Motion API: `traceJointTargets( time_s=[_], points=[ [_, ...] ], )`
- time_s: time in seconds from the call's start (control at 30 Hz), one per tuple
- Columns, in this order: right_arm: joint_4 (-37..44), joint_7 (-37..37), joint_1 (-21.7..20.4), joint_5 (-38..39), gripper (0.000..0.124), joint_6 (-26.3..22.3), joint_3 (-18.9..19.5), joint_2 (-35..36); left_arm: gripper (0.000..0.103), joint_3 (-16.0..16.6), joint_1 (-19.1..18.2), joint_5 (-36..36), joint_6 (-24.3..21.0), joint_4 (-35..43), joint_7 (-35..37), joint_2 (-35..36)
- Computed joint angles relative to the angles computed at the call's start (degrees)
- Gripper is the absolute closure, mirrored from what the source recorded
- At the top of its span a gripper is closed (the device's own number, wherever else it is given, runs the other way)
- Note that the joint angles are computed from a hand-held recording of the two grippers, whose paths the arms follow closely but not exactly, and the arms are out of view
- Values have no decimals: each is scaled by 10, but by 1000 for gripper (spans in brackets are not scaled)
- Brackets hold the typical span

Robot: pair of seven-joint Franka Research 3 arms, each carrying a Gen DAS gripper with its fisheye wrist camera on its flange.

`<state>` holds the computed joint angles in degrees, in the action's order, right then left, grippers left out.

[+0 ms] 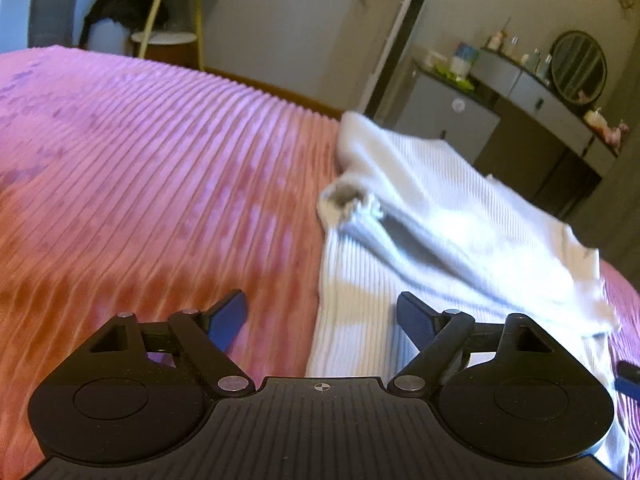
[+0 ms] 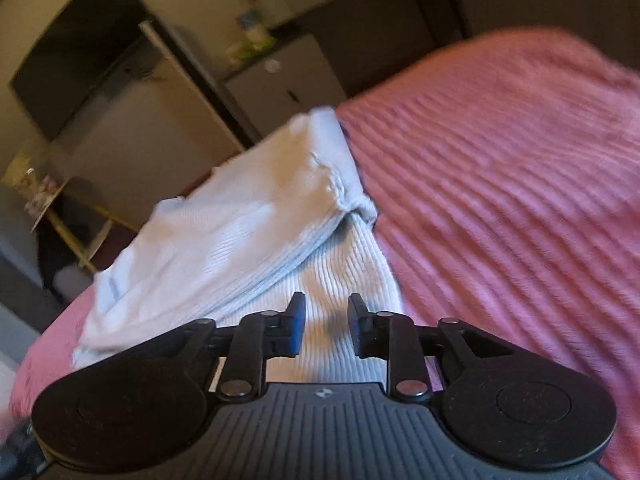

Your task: Fold small clothes

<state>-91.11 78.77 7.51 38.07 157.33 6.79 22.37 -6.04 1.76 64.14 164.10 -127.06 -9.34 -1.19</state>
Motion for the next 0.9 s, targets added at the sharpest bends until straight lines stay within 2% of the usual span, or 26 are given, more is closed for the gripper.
traceJointTargets(
  time_s=[0.03, 0.07, 0.17, 0.27, 0.4, 0.5, 0.63, 0.73, 0.9],
  points=[
    [-25, -50, -30, 53, 90, -15, 28, -24, 20, -2, -3, -18, -3, -8, 23, -8],
    [-45, -80, -46, 87, 86, -41, 35, -43, 20, -5, -6, -39, -7, -17, 51, -17],
    [-117, -132, -56, 118, 83, -109, 19, -108, 20, -15, -18, -108, -19, -60, 139, -58],
    [-172, -125, -42, 85, 81, -133, -15, -153, 20, -22, -31, -191, -45, -104, 214, -104],
    [-194, -88, -33, 87, 81, -182, -51, -178, 19, -14, -52, -320, -44, -146, 295, -144],
    [-201, -76, -30, 68, 81, -208, -64, -192, 19, -11, -71, -402, -68, -166, 347, -174],
    [-216, -86, -32, 50, 80, -230, -77, -212, 20, 10, -101, -513, -78, -193, 412, -208],
    [-198, -76, -35, 28, 80, -267, -83, -197, 23, 13, -111, -562, -107, -194, 450, -219],
    [-188, -71, -35, 0, 78, -286, -81, -193, 29, -9, -99, -574, -148, -178, 466, -219]
  ],
)
